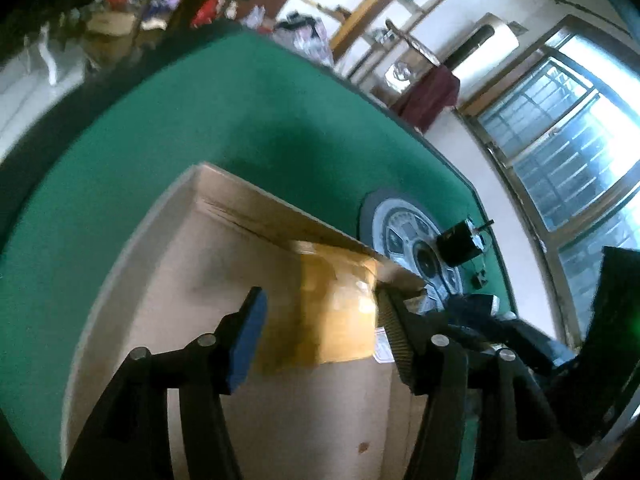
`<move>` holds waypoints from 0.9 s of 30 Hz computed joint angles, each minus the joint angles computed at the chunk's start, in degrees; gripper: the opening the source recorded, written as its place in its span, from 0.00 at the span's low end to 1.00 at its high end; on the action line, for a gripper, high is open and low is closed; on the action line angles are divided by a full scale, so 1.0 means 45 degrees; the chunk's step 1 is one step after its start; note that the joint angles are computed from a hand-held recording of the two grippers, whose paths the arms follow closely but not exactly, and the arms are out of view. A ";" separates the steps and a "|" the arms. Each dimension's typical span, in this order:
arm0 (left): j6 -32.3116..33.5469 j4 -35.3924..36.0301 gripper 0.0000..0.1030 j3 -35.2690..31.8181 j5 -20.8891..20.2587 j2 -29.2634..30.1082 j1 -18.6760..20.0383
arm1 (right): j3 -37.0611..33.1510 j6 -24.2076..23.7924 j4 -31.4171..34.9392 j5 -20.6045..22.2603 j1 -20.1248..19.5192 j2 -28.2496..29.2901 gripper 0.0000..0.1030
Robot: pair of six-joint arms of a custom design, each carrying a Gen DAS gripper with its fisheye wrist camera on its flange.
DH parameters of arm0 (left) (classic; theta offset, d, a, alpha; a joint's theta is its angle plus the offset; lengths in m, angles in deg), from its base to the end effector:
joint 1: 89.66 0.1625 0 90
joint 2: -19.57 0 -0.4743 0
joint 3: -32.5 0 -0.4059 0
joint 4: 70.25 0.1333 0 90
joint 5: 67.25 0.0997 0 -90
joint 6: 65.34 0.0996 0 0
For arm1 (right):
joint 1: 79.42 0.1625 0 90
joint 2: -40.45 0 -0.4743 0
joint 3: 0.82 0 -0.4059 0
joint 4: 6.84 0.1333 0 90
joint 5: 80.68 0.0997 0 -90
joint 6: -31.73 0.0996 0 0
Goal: Organize objects
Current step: 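Carry the pouch into the cardboard box while the right tool grasps and carries the white labelled box, then open both tools inside the cardboard box and lift them away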
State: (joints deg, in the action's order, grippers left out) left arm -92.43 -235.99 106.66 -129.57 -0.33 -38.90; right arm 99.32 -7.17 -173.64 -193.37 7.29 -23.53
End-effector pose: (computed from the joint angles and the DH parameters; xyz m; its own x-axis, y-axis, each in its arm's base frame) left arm -0.3721 -0.7395 -0.0511 -0.9745 0.0532 -0.2181 0.1627 0.8367 -0.5229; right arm 0.0562 -0.6756 0.3444 -0.7330 -0.2393 0.6368 -0.5355 0.7803 -0.3231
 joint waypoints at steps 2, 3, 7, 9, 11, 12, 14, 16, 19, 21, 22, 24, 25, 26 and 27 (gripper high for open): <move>-0.0459 -0.0754 0.57 0.0622 0.0355 -0.0151 -0.0096 | 0.0380 0.0357 -0.0149 0.0449 -0.0056 -0.0551 0.42; -0.0865 -0.1058 0.57 0.0955 0.0360 -0.0233 -0.0109 | 0.0541 0.0496 -0.0087 0.0719 -0.0132 -0.0891 0.42; -0.2209 -0.1647 0.57 0.2044 0.0623 -0.0713 -0.0415 | 0.0904 0.0714 0.0560 0.1615 -0.0244 -0.2530 0.42; -0.2085 -0.2182 0.57 0.2551 0.0607 -0.1058 -0.0819 | 0.1050 0.0682 0.0963 0.2140 -0.0221 -0.3702 0.42; -0.1676 -0.2668 0.57 0.2968 0.0876 -0.1471 -0.1524 | 0.0924 0.0720 0.1318 0.2287 -0.0029 -0.4528 0.46; -0.1475 -0.2934 0.57 0.3177 0.0989 -0.1741 -0.1940 | 0.0865 0.0684 0.1512 0.2427 0.0030 -0.4980 0.51; -0.0960 -0.3616 0.57 0.3636 0.0998 -0.2312 -0.2545 | 0.0639 0.0658 0.1675 0.2444 0.0321 -0.5866 0.55; -0.0144 -0.4211 0.57 0.3893 0.1436 -0.2809 -0.3323 | 0.0205 0.0617 0.1881 0.2052 0.0779 -0.6554 0.56; 0.1172 -0.4256 0.57 0.3932 0.2696 -0.3495 -0.4392 | -0.0486 0.0599 0.2138 0.1117 0.1567 -0.7128 0.56; 0.1943 -0.3941 0.57 0.3703 0.3728 -0.3827 -0.4893 | -0.1117 0.0045 0.1760 -0.0510 0.2561 -0.7260 0.56; 0.2538 -0.3703 0.57 0.3468 0.4645 -0.3968 -0.5270 | -0.1310 -0.0300 0.1334 -0.1240 0.2967 -0.7246 0.56; 0.4014 -0.3779 0.57 0.2951 0.6471 -0.3978 -0.5844 | -0.2062 -0.1465 0.0285 -0.3201 0.4118 -0.7105 0.56; 0.5030 -0.4201 0.58 0.2575 0.7535 -0.3828 -0.6101 | -0.2467 -0.2148 -0.0466 -0.4013 0.4632 -0.6976 0.56; 0.6091 -0.4586 0.62 0.2119 0.8514 -0.3650 -0.6309 | -0.2779 -0.2736 -0.1179 -0.4601 0.4977 -0.6838 0.58; 0.7198 -0.5127 0.63 0.1631 0.9336 -0.3454 -0.6468 | -0.3303 -0.3729 -0.2262 -0.5398 0.5462 -0.6560 0.60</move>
State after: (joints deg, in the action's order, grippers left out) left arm -60.04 -259.06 114.00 -87.56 -15.87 -68.00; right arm 84.45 -23.95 -183.81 -217.66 31.87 -53.05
